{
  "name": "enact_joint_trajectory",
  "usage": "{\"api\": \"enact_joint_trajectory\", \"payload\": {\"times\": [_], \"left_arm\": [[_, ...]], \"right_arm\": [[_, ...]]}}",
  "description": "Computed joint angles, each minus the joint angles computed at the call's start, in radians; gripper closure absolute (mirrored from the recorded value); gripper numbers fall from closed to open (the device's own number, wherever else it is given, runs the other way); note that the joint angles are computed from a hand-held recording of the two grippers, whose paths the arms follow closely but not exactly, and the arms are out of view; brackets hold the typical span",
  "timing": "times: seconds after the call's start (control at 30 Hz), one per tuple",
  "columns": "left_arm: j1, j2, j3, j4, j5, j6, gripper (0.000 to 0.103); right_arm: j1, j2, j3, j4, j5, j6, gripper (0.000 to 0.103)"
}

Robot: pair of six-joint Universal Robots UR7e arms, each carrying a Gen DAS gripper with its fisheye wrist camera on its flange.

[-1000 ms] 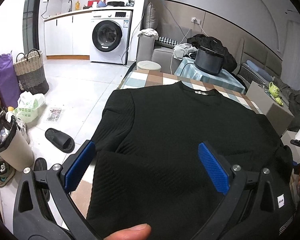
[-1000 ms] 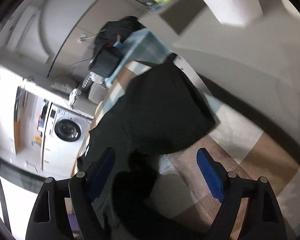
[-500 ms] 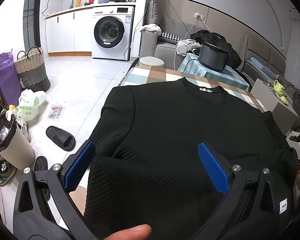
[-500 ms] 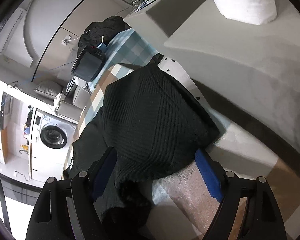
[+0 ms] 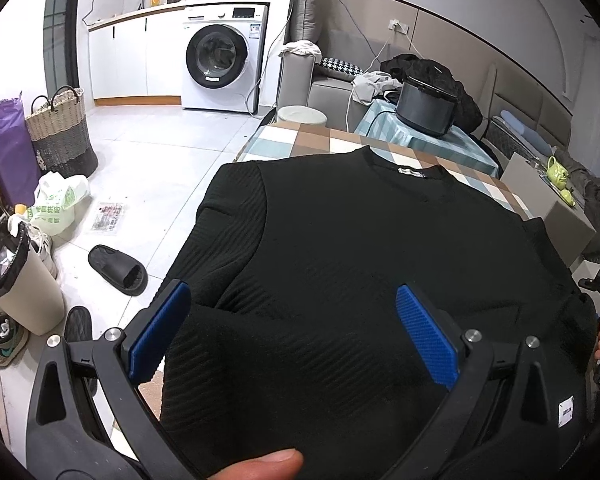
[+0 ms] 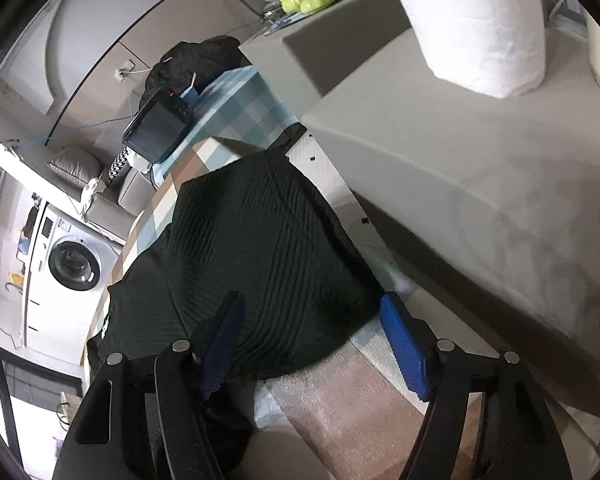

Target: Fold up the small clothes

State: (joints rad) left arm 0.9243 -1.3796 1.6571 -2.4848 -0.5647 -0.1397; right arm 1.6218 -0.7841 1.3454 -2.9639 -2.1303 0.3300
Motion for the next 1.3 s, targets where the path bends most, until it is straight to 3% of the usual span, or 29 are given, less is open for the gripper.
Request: {"api": "enact_joint_trajectory", "payload": {"times": [0.03,0.1,0.17,0.2,0.27,0.4,0.53,0.63,0.73,0.8,0.87,0.9,0.97,1.0,1.13,1.23,1.3], "left_arm": [[0.0,0.0,-0.001,0.002,-0.002,-0.003,0.001],[0.001,-0.003,0.0,0.008,-0.007,-0.017,0.001],[-0.002,-0.008,0.003,0.016,-0.002,-0.029,0.001],[-0.005,-0.011,0.006,0.017,0.003,-0.031,0.001],[-0.009,-0.017,0.009,0.025,0.011,-0.038,0.001],[-0.017,-0.037,0.023,0.039,0.023,-0.055,0.001],[-0.026,-0.056,0.037,0.046,0.032,-0.063,0.001],[-0.032,-0.067,0.043,0.057,0.035,-0.074,0.001],[-0.036,-0.073,0.049,0.053,0.051,-0.071,0.001],[-0.038,-0.085,0.054,0.069,0.057,-0.091,0.001],[-0.04,-0.1,0.058,0.094,0.059,-0.114,0.001],[-0.04,-0.107,0.06,0.104,0.064,-0.12,0.001],[-0.04,-0.116,0.062,0.123,0.078,-0.136,0.001],[-0.038,-0.123,0.062,0.136,0.083,-0.149,0.001],[-0.021,-0.134,0.05,0.159,0.079,-0.188,0.001],[-0.006,-0.142,0.035,0.191,0.088,-0.239,0.001],[0.009,-0.156,0.025,0.211,0.074,-0.283,0.001]], "right_arm": [[0.0,0.006,-0.01,0.004,0.001,-0.002,0.032],[0.005,0.023,-0.038,0.021,-0.025,-0.018,0.047],[0.015,0.045,-0.072,0.055,-0.087,-0.044,0.076],[0.015,0.048,-0.078,0.066,-0.097,-0.041,0.084],[0.011,0.046,-0.073,0.052,-0.084,-0.045,0.091],[0.038,0.064,-0.091,-0.028,-0.086,-0.132,0.092],[0.077,0.096,-0.14,-0.111,0.053,-0.255,0.092],[0.12,0.147,-0.213,-0.051,0.162,-0.353,0.092],[0.143,0.189,-0.254,0.094,0.27,-0.391,0.092],[0.149,0.214,-0.282,0.204,0.269,-0.399,0.092],[0.147,0.229,-0.3,0.299,0.247,-0.378,0.085],[0.144,0.226,-0.291,0.308,0.252,-0.373,0.083],[0.135,0.206,-0.248,0.28,0.246,-0.352,0.066],[0.133,0.196,-0.23,0.263,0.239,-0.35,0.063],[0.128,0.193,-0.219,0.258,0.206,-0.346,0.062],[0.123,0.191,-0.221,0.314,0.218,-0.317,0.062],[0.123,0.18,-0.192,0.292,0.241,-0.322,0.061]]}}
